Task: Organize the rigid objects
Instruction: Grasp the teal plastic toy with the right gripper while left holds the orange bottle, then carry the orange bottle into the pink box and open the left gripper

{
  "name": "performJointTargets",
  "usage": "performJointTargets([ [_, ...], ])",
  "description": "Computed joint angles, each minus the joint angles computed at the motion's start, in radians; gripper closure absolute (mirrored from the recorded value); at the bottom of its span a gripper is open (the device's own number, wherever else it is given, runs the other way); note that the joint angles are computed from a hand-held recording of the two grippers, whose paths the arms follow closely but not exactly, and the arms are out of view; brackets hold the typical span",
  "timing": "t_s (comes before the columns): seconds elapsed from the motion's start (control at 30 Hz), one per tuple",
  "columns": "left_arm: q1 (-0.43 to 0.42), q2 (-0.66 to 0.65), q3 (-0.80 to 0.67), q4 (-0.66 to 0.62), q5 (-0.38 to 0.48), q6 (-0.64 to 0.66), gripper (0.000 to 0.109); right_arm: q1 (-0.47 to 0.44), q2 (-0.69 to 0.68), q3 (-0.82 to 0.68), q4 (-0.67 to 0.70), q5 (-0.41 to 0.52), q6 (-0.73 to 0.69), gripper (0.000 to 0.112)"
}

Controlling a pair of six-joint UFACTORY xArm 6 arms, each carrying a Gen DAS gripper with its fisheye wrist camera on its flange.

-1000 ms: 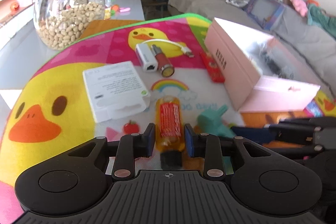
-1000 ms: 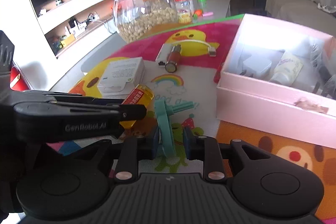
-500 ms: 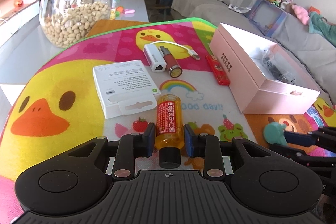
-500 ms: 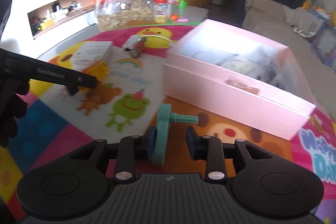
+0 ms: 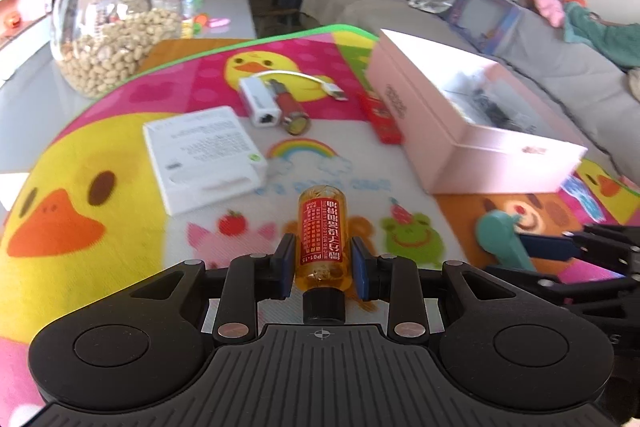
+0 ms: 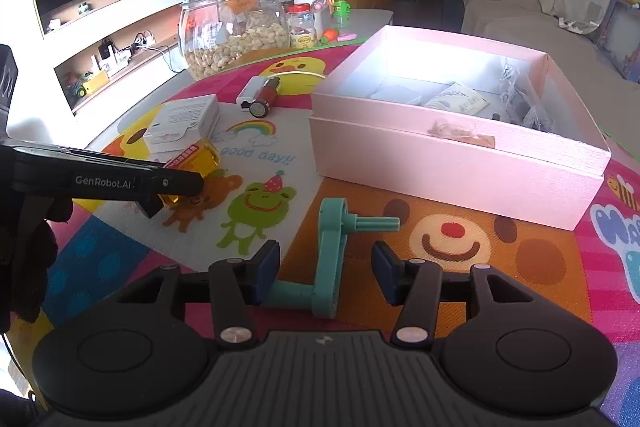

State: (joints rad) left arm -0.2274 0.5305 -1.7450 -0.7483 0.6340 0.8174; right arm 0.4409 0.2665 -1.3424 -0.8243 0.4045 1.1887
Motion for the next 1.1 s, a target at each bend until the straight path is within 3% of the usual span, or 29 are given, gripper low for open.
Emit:
performJointTargets([
  [0.1,-0.014,-0.037,0.068,-0.036,-0.051,0.058,0.076,0.013,-0.002,0.004,0.019,-0.007,-0.053,0.062],
  [0.2,-0.012,-0.046,0.084,-0.075,-0.055,0.033,0.077,0.027,-0.024,0.018,0.006,0.032,-0.095,0.062],
  [0.33,-0.006,-0.050,0.087,-0.096,-0.037,0.055,0.077,0.038,-0.078,0.059,-0.072,0.136,-0.060,0.062],
  [0.5,-0.020,-0.065,0.116,-0.079,-0.074,0.069,0.077,0.040,-0.120,0.098,-0.179,0.258,0.084,0.061],
  [0.6,-0.026,-0.076,0.137,-0.087,-0.100,0.087,0.077,-0.005,-0.153,0.161,-0.109,0.107,0.166,0.059],
  [0.7,-0.029,-0.081,0.147,-0.083,-0.111,0.081,0.077,-0.032,-0.147,0.183,-0.133,-0.044,0.312,0.038],
  [0.77,-0.028,-0.082,0.146,-0.081,-0.108,0.073,0.077,-0.021,-0.112,0.142,-0.146,-0.030,0.341,0.033],
  [0.9,-0.027,-0.084,0.142,-0.045,-0.097,0.027,0.077,0.002,-0.041,0.045,-0.128,0.064,0.284,0.033],
  [0.97,-0.028,-0.087,0.143,-0.022,-0.091,0.007,0.077,0.009,-0.025,0.018,-0.121,0.098,0.257,0.040],
  [1.1,-0.031,-0.102,0.163,-0.011,-0.103,-0.003,0.076,0.014,-0.048,0.042,-0.115,0.090,0.207,0.042],
])
